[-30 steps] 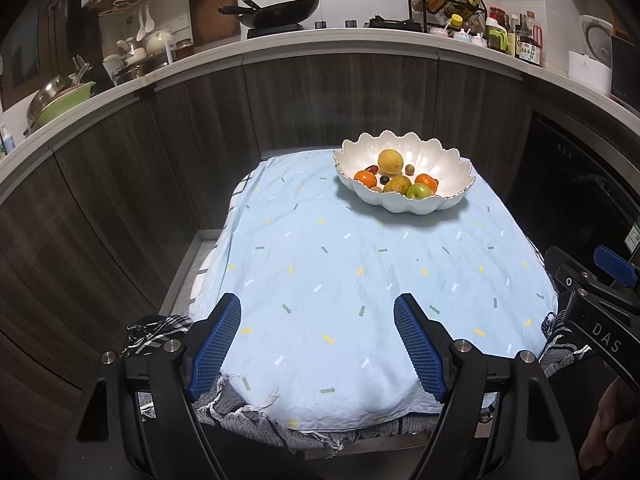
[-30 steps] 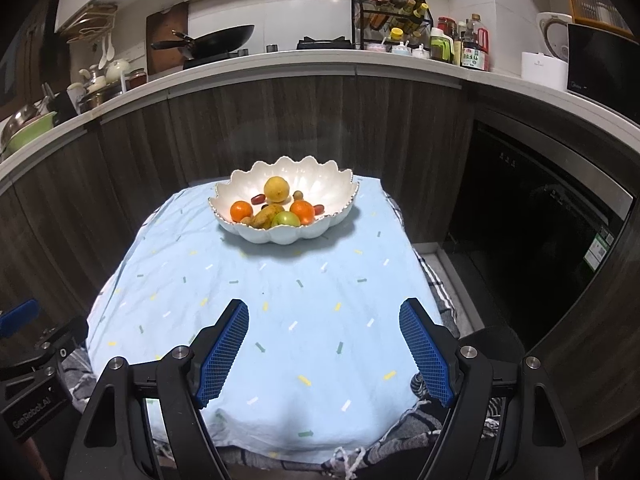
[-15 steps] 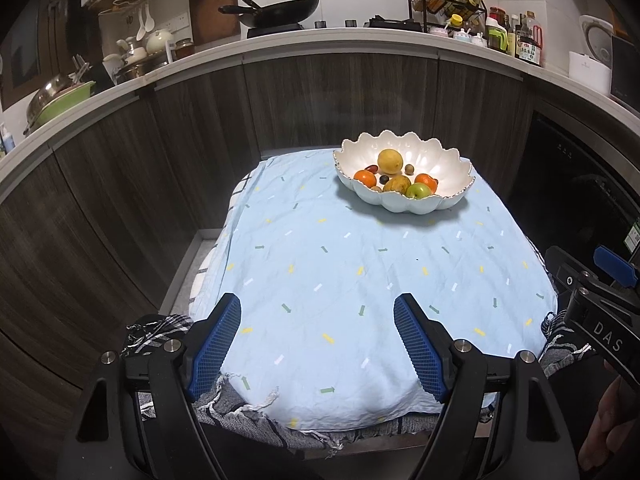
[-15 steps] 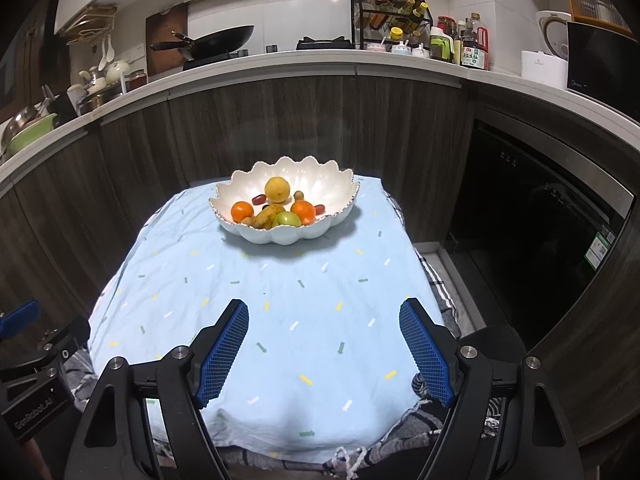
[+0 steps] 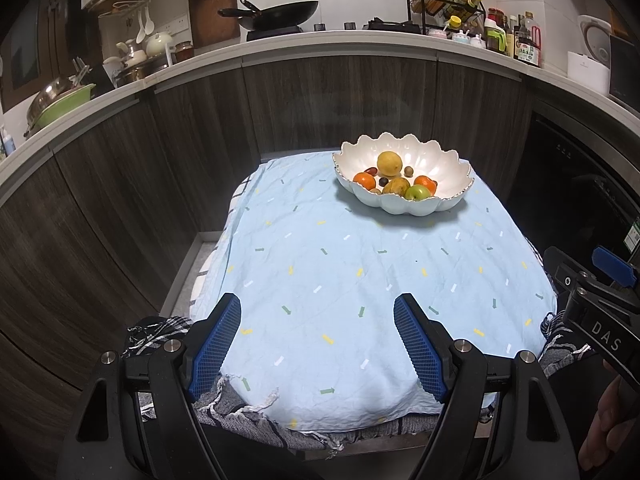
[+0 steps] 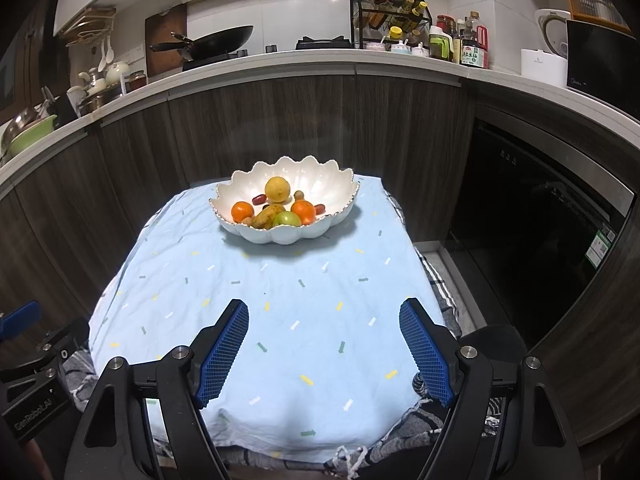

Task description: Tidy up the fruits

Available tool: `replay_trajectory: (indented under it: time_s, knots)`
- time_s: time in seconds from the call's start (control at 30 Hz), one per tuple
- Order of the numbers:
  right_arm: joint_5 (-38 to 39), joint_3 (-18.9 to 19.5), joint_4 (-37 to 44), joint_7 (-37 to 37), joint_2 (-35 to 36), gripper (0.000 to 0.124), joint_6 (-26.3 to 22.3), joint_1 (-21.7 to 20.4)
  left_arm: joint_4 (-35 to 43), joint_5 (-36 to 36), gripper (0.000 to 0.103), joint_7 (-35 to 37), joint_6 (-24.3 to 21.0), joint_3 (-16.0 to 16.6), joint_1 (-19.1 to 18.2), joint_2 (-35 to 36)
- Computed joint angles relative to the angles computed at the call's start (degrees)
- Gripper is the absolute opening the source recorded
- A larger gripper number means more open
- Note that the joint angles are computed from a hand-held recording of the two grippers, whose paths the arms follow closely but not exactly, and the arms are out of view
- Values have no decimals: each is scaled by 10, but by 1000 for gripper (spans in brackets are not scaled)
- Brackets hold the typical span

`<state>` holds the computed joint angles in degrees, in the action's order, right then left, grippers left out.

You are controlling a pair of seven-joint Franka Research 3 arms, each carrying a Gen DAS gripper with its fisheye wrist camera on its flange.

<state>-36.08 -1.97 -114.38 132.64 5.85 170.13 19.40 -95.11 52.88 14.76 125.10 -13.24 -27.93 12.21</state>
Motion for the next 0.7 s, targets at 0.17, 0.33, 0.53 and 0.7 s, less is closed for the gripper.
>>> replay_trajectory:
  time_s: [0.17,0.33,0.53,0.7]
  knots:
    - [-4,-1,1,4,0,78,-1,1,0,-1,79,0,-1,0,0,-1]
    - [-3,0,0,2,0,78,0,0,1,-1,80,-1,-3,0,-1,-1]
    - [-4,-1,0,3,0,78,0,1,4,5,80,-9,-11,0,-3,0]
    - [-2,0,-1,-1,0,78,2,0,2,1,80,-9,-9,-1,-2,-1]
